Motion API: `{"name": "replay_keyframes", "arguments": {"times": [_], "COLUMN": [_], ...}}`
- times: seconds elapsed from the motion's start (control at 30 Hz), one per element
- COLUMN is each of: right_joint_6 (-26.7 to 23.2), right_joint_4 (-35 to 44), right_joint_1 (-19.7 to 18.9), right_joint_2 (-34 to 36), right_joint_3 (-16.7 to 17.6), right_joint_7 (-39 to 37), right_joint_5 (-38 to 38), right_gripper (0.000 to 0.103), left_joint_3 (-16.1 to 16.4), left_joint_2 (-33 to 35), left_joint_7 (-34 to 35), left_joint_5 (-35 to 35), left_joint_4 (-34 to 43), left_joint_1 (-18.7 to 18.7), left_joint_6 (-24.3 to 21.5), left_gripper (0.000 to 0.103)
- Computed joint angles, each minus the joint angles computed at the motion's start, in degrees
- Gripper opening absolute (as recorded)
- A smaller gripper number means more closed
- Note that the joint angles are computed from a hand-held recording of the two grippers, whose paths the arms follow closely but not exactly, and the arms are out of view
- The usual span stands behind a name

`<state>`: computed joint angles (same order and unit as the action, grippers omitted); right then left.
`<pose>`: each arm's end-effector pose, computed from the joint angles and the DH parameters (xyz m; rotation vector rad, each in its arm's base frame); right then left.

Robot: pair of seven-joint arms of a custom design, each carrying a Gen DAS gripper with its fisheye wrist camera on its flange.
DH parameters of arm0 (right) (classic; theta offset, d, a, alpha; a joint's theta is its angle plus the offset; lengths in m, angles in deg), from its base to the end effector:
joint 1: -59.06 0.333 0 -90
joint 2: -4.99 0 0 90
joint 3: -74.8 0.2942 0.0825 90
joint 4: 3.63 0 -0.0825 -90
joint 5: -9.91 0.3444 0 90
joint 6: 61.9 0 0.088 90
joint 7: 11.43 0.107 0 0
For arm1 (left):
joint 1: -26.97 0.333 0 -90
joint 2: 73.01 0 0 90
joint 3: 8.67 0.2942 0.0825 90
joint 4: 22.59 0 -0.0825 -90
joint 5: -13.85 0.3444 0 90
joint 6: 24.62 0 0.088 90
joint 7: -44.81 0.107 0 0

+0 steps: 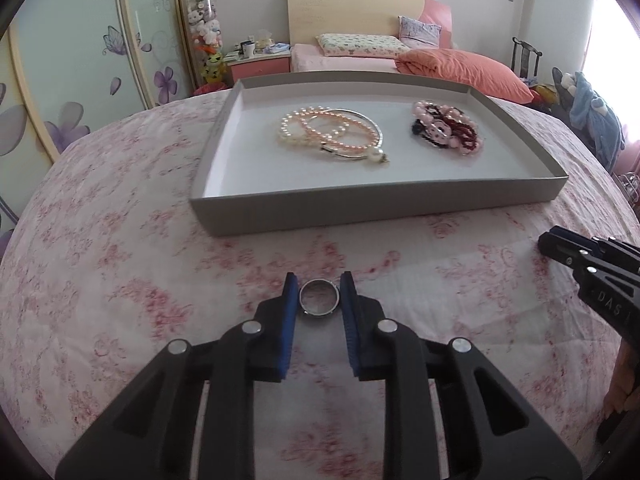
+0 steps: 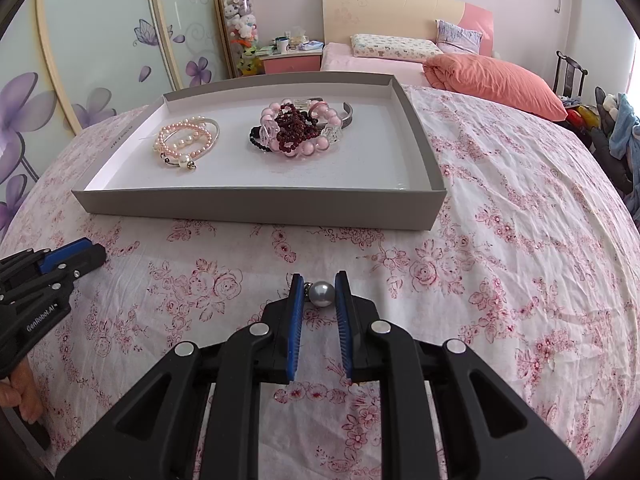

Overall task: Organize jewelry
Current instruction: 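Grasp the silver ring with the left tool while the right tool holds the pearl earring, then carry the ring and earring into the grey tray and open both tools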

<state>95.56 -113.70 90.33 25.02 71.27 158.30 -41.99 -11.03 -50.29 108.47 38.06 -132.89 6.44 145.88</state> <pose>0.5257 0.3154 0.3557 -1.6919 1.9258 -0.6338 0.5691 -0.2684 0.3627 -1.5430 2.1481 -0.7383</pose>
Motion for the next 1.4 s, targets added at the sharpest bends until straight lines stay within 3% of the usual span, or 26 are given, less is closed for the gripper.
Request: {"name": "replay_keyframes", "arguments": {"times": [1.07,1.23,1.3,1.4], "right_joint_6": [-0.7,0.8,1.6,1.1], "right_joint_4": [0.2,0.2,-0.1,0.5], "right_joint_1": [0.1,1.0,1.8,3.0], "right_joint_2": [0.0,-0.3,-1.0,-2.3], "right_joint_3": [0.1,-0.5,-1.2,-1.3], "right_joint_7": [-0.7,1.9,5.1,10.2], "right_joint_5": [0.0,-2.1,-5.3,-11.5], "right_gripper": [0.017,0.016,0.016,0.016], "left_joint_3": [-0.8,-2.8,-1.8,2.3], "left_joint_2": [-0.3,-0.7,-1.4,-2.8], "left_joint_7": [2.1,3.8,3.5,0.3], "left_joint_5": [-2.7,-5.2,-5.1,-2.0], "left_joint_4": [-0.7,-1.4,-2.2,-3.9], "left_joint_1": [0.9,2.7,2.1,-1.3], "left_joint_6": [0.7,1.2,2.4,5.8], "left_gripper": [0.022,0.022,0.022,0.022]}}
